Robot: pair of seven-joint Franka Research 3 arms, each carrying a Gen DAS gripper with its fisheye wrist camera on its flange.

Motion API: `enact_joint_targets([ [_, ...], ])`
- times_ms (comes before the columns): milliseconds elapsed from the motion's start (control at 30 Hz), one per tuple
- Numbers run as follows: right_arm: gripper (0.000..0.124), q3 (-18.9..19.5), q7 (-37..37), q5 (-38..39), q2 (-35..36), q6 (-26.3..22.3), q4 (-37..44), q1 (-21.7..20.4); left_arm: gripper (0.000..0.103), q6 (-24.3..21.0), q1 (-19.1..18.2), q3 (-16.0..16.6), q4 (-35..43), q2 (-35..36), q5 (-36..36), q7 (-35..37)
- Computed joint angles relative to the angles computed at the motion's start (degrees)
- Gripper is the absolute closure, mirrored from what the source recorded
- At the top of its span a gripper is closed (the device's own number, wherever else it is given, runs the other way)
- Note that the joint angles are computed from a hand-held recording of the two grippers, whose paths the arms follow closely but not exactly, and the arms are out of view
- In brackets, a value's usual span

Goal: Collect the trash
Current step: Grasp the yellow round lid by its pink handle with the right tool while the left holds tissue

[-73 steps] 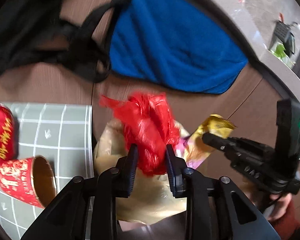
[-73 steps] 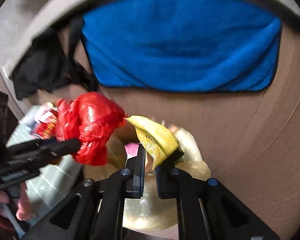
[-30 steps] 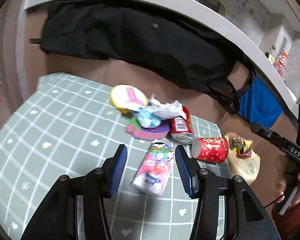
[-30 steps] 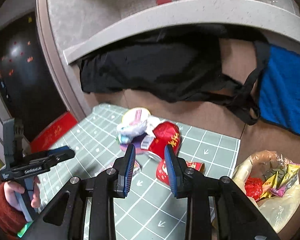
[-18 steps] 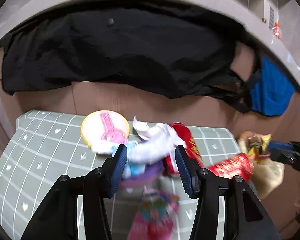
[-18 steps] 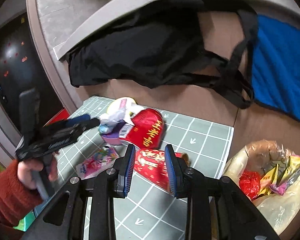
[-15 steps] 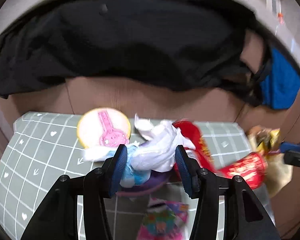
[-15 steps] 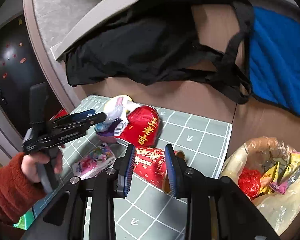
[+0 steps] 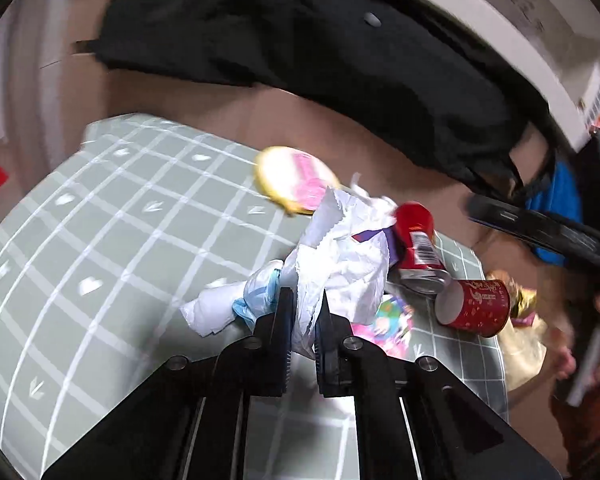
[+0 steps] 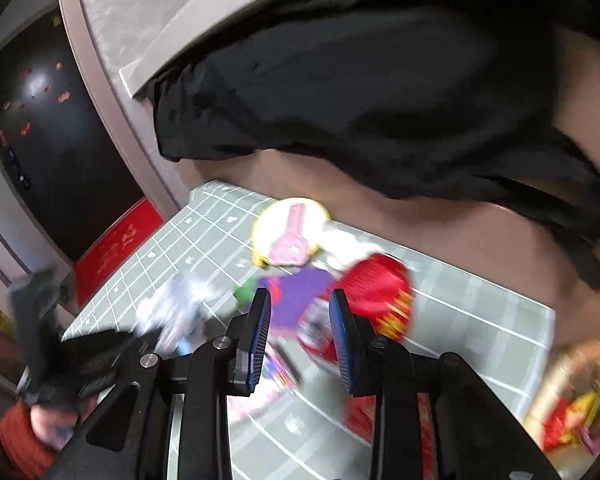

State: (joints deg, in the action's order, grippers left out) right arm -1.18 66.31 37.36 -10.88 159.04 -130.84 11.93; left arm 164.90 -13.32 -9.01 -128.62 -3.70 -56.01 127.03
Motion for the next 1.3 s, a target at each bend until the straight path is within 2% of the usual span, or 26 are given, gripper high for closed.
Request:
enact_joint_targets([
  [100, 0.095, 1.3, 3.2, -2.6, 7.9, -1.3, 7.2, 0.2, 0.093, 2.4, -0.1, 1.2, -3.6, -3.2, -3.6, 1.7],
  [200, 0.095, 2.5, 9.5, -8.4, 15.4, -2.7, 14.2, 0.1, 0.093, 1.8, -0.7, 3.3, -5.9, -5.2, -7.2, 2.6],
  [300, 0.095, 2.2, 16.6, -15.3, 22.1, -4.3, 20.7, 0.8, 0.093, 0.2, -0.6, 4.3, -7.2, -6.1, -6.8, 2.2],
  [400, 0.095, 0.3, 24.3, -24.8, 27.7, -7.0, 26.8, 3.0, 0.093, 0.4, -0.5, 4.5, -7.8, -6.5, -5.0, 1.7],
  [433, 0.095, -0.6, 26.9, -28.1, 29.0, -8.0, 28.4, 3.9, 0.093, 0.4, -0.5, 4.6, -8.0, -6.6, -4.5, 1.5],
  [500, 0.095, -1.6, 30.4, -32.7, 29.8, -6.7, 28.9, 5.2, 0.093, -0.5, -0.8, 5.1, -8.0, -6.7, -4.4, 1.6],
  [633, 0.095, -1.9, 31.1, -39.4, 29.3, -9.2, 28.7, 6.0, 0.093, -1.7, -1.0, 5.6, -7.5, -6.4, -6.3, 2.5],
  [767, 0.095, -0.4, 30.2, -38.4, 27.3, -10.4, 26.6, 4.3, 0.093, -1.6, -1.1, 5.3, -7.8, -7.4, -8.8, 4.5],
  [800, 0.095, 1.1, 27.6, -34.2, 26.5, -10.2, 25.5, 2.4, 0.093, -2.2, -1.0, 5.2, -8.1, -7.9, -8.4, 3.9],
  [900, 0.116, 4.3, 18.5, -22.8, 23.8, -9.1, 22.0, -1.4, 0.093, -1.7, -1.5, 5.0, -8.6, -9.3, -7.9, 3.5],
  [967, 0.117, 4.3, 15.5, -21.1, 21.1, -6.8, 18.5, -1.3, 0.093, -0.8, -2.5, 5.2, -9.2, -10.6, -8.4, 3.9],
  [1100, 0.117, 5.1, 5.5, -12.4, 16.1, -3.4, 13.2, -1.9, 0.093, -0.3, -4.1, 5.9, -9.1, -11.0, -8.3, 3.7],
  [1133, 0.115, 4.9, 4.7, -12.2, 15.6, -2.4, 12.6, -1.6, 0.093, -0.1, -4.3, 5.9, -8.9, -10.7, -8.0, 3.4],
  [1167, 0.111, 4.2, 6.9, -15.2, 15.9, -1.0, 12.6, -0.9, 0.093, 0.0, -4.3, 5.9, -8.8, -10.6, -7.5, 2.9],
  [1233, 0.087, 3.0, 12.8, -21.6, 17.5, 0.0, 14.0, 0.4, 0.093, 0.0, -4.0, 5.8, -8.1, -9.7, -5.2, 1.3],
  [1300, 0.086, 3.2, 13.2, -20.5, 19.8, 1.0, 16.0, 0.3, 0.093, 0.3, -4.0, 6.0, -7.6, -9.0, -4.2, 1.1],
])
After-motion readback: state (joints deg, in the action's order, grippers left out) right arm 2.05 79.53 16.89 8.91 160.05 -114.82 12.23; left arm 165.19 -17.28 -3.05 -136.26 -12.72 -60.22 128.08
